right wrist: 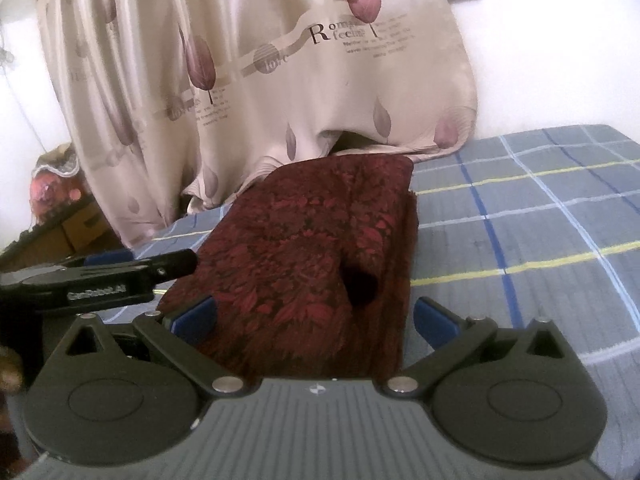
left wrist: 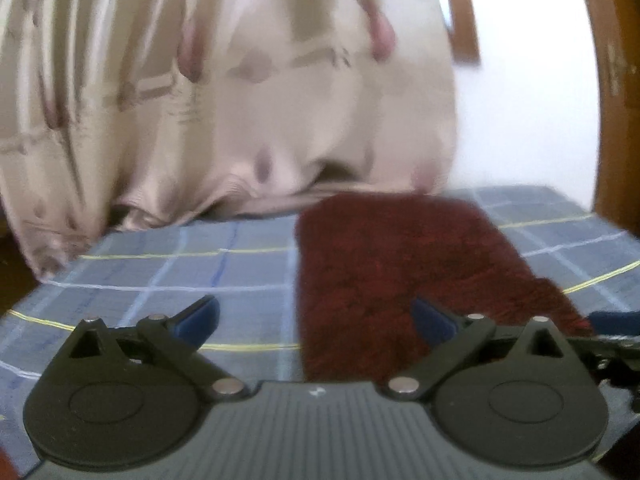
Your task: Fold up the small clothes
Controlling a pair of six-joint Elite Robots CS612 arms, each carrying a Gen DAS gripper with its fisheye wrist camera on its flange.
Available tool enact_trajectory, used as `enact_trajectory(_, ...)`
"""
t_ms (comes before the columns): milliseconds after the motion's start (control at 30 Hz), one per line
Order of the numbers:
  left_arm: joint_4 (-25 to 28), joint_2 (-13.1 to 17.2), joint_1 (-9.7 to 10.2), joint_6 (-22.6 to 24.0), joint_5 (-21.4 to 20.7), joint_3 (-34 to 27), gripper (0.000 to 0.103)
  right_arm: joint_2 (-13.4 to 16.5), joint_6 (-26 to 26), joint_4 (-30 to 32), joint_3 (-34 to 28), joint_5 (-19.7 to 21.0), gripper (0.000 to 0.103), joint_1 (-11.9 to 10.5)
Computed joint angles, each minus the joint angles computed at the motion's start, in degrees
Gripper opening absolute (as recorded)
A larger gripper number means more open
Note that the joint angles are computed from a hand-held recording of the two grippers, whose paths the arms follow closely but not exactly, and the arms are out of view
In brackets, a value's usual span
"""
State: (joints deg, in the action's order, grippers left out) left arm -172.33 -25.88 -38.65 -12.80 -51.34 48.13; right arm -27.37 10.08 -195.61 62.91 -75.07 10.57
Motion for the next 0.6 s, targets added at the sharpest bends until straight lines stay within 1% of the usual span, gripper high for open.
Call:
enact_trajectory(33,1.1,-0.2,-0.29,-0.1,1.6,0.1,0.103,-0.3,0.1,-0.3,0.5,-0.1,0.103,0.0)
enact_trajectory(100,-0.9,-0.4,-0.64,1.5,3.2,0.7,0.103,-0.7,0.2,-0.6,1.3,-0.1,0.103,0.0)
enact_trajectory(133,-2.4,-0.8,-0.66,1.5,2.7,1.5,0.103,-0.9,0.5,-0.7,1.7,-0.1,0.103,0.0)
enact_trajectory(200,-4.8,-2.1,-0.26,-0.8,-1.2,3.6,0.103,-1.4,1.0,-1.5,2.6,-0.1,0.103,0.0)
enact_trajectory(233,-4.9,-2.4,-0.16,-1.5,-2.1,3.9,0.103,-1.6,1.2,-2.1,3.0,-0.1,0.103,0.0)
enact_trajectory(333,-5.0,-2.8,-0.30,-2.0,-1.7,4.2,0.103,-2.2,1.8,-2.7,4.1,-0.7,0.103,0.0)
enact_trajectory(367,-4.4,-3.0,-0.34,-2.4,-1.8,4.4,0.103,-2.4,1.9,-2.9,4.3,-1.2,0.103,0.1)
enact_trajectory(467,-2.6,-3.8,0.01,-4.9,-4.9,5.0,0.103,-2.8,1.3,-3.7,5.0,-3.1,0.103,0.5)
enact_trajectory(600,-0.6,-4.4,0.02,-8.7,-5.3,5.5,0.103,-3.3,-0.4,-4.6,5.8,-8.0,0.103,1.4)
